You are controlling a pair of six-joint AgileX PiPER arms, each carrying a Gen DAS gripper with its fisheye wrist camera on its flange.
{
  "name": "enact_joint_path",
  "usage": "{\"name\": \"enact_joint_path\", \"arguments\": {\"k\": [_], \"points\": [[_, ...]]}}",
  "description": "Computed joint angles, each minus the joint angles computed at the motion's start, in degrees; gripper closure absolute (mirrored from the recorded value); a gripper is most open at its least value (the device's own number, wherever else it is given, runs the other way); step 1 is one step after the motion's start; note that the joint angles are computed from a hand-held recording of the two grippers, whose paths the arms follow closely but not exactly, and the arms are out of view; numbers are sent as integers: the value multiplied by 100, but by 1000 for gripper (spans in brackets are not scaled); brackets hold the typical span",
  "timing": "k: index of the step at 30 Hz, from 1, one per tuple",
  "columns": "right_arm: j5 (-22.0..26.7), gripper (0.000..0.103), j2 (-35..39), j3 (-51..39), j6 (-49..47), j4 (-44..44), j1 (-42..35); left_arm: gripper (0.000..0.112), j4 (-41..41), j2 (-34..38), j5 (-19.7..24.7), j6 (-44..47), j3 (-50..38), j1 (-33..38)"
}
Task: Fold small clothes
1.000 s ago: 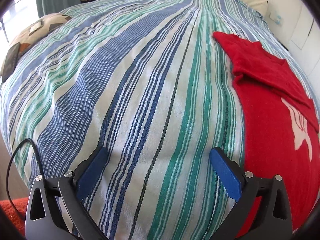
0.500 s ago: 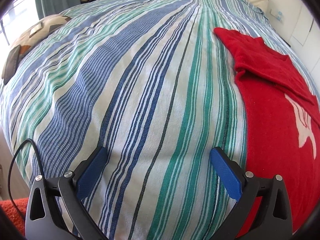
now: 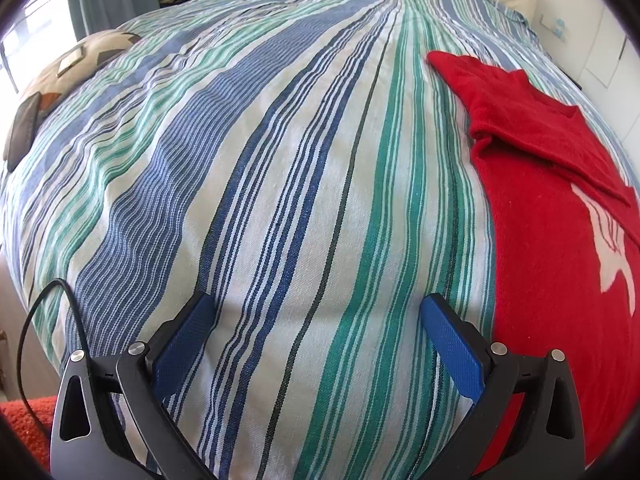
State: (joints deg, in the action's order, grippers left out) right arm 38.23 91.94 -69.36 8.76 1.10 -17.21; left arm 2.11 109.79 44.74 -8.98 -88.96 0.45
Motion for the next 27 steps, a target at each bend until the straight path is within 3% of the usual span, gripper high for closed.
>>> {"name": "enact_joint_path", "arguments": {"k": [27], "points": [[30,0,48,-39,161,-180,52,10,121,28,87,-80,-57,-54]]}}
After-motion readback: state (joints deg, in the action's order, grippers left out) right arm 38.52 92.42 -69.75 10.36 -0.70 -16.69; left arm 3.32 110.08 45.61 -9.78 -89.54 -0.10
